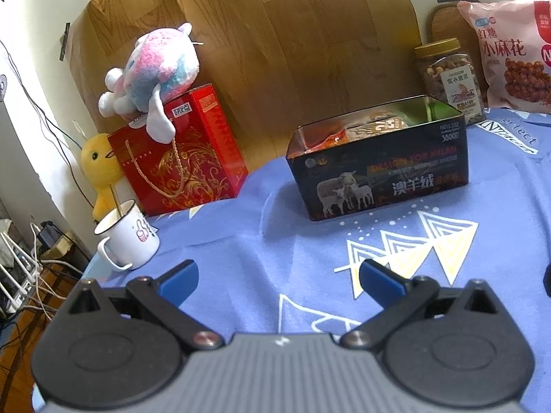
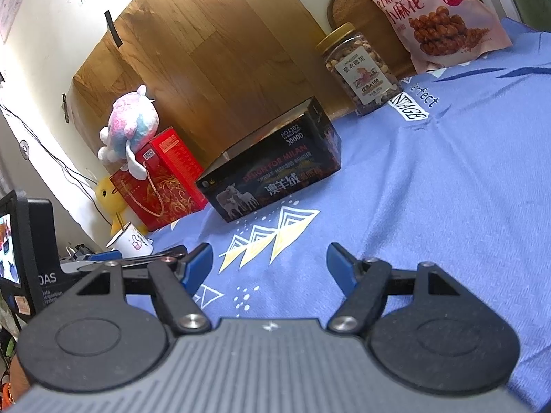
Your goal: Organize snacks
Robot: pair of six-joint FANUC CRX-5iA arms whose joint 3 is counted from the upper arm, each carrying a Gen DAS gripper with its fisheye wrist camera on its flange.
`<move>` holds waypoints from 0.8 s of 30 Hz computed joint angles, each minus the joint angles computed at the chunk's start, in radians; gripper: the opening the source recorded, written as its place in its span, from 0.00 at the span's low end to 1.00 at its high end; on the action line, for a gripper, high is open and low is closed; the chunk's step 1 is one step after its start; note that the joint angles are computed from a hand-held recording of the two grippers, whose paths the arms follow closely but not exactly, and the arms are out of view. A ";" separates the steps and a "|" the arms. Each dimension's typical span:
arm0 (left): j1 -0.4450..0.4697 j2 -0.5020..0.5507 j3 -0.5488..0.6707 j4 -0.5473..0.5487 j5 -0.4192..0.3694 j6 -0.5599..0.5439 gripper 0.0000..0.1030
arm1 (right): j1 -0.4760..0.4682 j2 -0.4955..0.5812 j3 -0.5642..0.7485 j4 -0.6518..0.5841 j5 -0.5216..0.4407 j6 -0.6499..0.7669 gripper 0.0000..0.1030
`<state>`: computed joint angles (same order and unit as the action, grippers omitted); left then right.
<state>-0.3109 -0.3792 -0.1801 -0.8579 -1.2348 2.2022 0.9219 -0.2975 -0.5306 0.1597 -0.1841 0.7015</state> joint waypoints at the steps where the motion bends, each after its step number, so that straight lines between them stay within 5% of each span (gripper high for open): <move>1: -0.010 0.003 0.002 -0.015 -0.007 0.008 1.00 | 0.001 0.000 -0.002 0.005 0.002 -0.006 0.73; 24: -0.043 0.013 0.007 -0.083 -0.034 0.027 1.00 | -0.003 0.005 -0.013 0.046 0.009 -0.058 0.78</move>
